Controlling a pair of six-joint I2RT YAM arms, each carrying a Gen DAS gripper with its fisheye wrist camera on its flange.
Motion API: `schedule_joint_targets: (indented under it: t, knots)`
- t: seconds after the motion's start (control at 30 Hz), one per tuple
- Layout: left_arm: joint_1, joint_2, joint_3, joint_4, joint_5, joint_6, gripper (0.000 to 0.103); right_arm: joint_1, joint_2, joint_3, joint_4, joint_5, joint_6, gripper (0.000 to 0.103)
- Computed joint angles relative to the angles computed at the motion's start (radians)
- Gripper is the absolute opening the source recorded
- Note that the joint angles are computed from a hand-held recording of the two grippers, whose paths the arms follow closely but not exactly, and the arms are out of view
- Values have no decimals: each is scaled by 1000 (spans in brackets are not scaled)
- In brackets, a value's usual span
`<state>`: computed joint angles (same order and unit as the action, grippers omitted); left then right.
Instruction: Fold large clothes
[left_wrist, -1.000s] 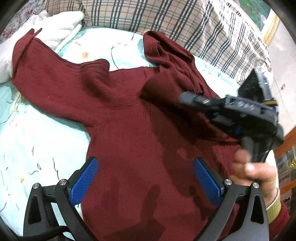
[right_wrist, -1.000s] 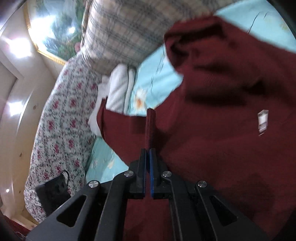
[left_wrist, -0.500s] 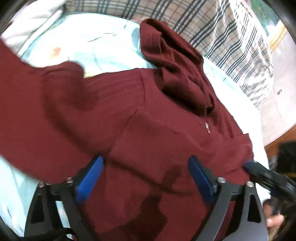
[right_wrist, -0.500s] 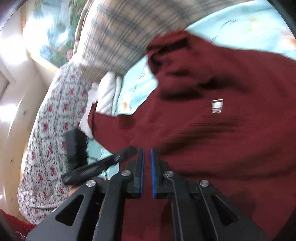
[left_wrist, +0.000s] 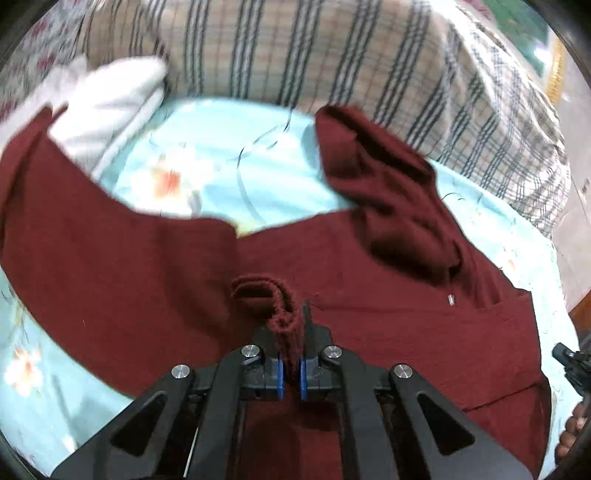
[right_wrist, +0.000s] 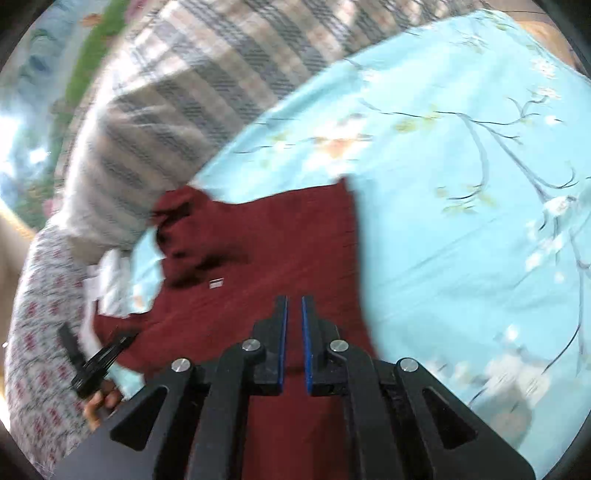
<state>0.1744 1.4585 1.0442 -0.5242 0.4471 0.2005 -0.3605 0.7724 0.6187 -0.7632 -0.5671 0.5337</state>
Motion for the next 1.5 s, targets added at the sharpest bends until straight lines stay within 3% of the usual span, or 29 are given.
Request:
schedule_joint_targets:
  t: [0.07, 0.1, 0.13, 0.2, 0.23, 0.27, 0.3, 0.43, 0.57, 0.63, 0.73, 0.83, 0.9, 1.0, 1.13, 1.2, 1.27, 1.33, 1.5]
  knots:
    - [8, -8, -28, 22, 5, -8, 4, 13, 113, 11, 37, 27, -30, 38]
    - [9, -7, -31, 25, 5, -12, 4, 24, 166, 12, 65, 32, -42, 57]
    - [6, -5, -34, 26, 3, -15, 4, 40, 208, 13, 93, 37, -50, 61]
    - [3, -11, -41, 23, -2, -4, 4, 58, 283, 9, 148, 43, -71, 61]
    - [-4, -14, -43, 25, -11, -2, 4, 77, 326, 18, 175, 42, -85, 53]
    - [-15, -22, -46, 24, -19, -6, 4, 88, 344, 26, 184, 43, -99, 39]
    - [-5, -28, -48, 16, -9, 5, 4, 88, 382, 47, 178, 30, -121, 7]
    - [-22, -51, -49, 1, 12, 13, 4, 24, 361, 76, 133, 41, -179, 6]
    - [-56, -33, -75, 26, -33, 6, 4, 10, 399, 62, 108, 31, -212, 7]
    - [-50, -20, -74, 25, -31, 4, 4, 24, 352, 65, 82, 79, -188, 13]
    - [-42, -2, -65, 14, -21, 7, 4, 71, 187, 76, 32, 172, -143, 14]
    - [-46, -3, -65, 12, -31, 2, 5, 180, 163, 63, 49, 100, -125, 15]
    - [-30, -3, -61, -4, -21, 7, 8, 273, 209, 43, 65, 166, -92, 15]
    - [33, -13, -55, -35, -6, 36, 13, 202, 177, -30, 102, 99, -65, 14]
    - [165, -11, 5, -72, 7, 78, 14, 184, 95, 5, 24, 87, -60, 17]
    - [221, 12, 68, -82, 0, 90, 22, 195, 57, 21, 3, 56, -46, 18]
    - [256, 58, 160, -86, -43, 94, 43, 231, 24, 36, -18, 56, -19, 20]
    - [276, 107, 253, -72, -94, 94, 46, 283, 2, 43, -14, 55, 30, 22]
    - [287, 297, 535, -41, -231, 94, 65, 432, -10, 38, 36, 84, 133, 23]
